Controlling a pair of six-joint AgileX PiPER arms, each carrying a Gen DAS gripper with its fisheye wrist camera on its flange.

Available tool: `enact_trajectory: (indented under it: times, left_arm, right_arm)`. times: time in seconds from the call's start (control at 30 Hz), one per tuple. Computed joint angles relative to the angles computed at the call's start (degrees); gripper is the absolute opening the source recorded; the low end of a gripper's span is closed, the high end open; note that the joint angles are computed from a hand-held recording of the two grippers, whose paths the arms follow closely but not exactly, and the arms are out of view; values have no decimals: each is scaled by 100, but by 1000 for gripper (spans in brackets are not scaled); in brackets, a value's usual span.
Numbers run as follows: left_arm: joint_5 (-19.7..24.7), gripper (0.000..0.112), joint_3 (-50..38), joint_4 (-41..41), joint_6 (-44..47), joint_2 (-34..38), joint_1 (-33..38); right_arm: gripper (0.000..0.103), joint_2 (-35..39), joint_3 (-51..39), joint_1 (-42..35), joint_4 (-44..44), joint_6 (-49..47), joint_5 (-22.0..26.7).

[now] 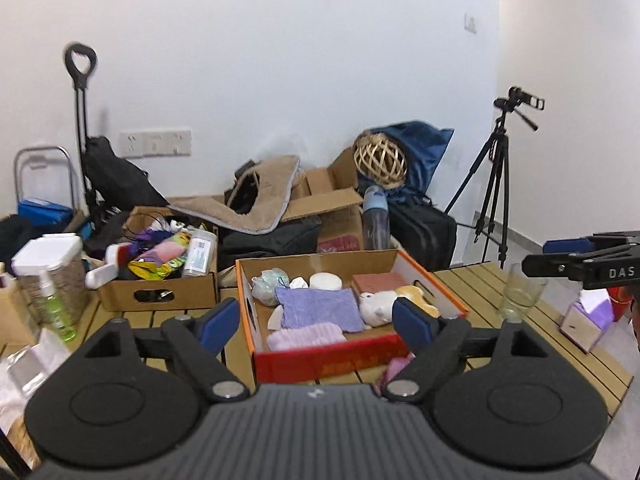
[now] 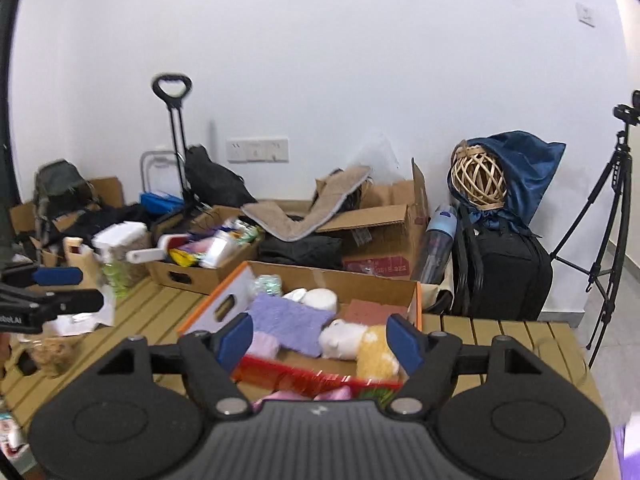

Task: Organize soft objects
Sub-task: 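Withdraw both grippers from the box back over the table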

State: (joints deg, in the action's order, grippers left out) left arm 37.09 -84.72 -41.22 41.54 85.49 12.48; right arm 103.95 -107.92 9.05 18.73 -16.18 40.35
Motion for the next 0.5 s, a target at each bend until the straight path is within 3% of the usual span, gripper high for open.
enact_trajectory:
  times: [0.13,0.23,0.3,0.37,0.5]
  left_arm:
    - [-587,95,1957,-1009,1010,-1518,148]
    - [-667,99,3311,-1962,1990,-2620,426]
    - [-585,101,4020,-2268,2221,-3256,682]
    - [-258,101,4528,-2402,2342,-3782,1117]
    - [1138,101,5295,-2551,2507,-4757,2887]
  right_arm:
    - [82,-1569,2292,72,550,-444,-885]
    - [83,-2676,4010,397,516,-438,-1779]
    - [86,-3252,4955,702,116,115,-2329]
    - [87,-3798,5777,1019,-840,1261,-2661]
    - [87,-4821,7112,1498,-2822,3553,-3088]
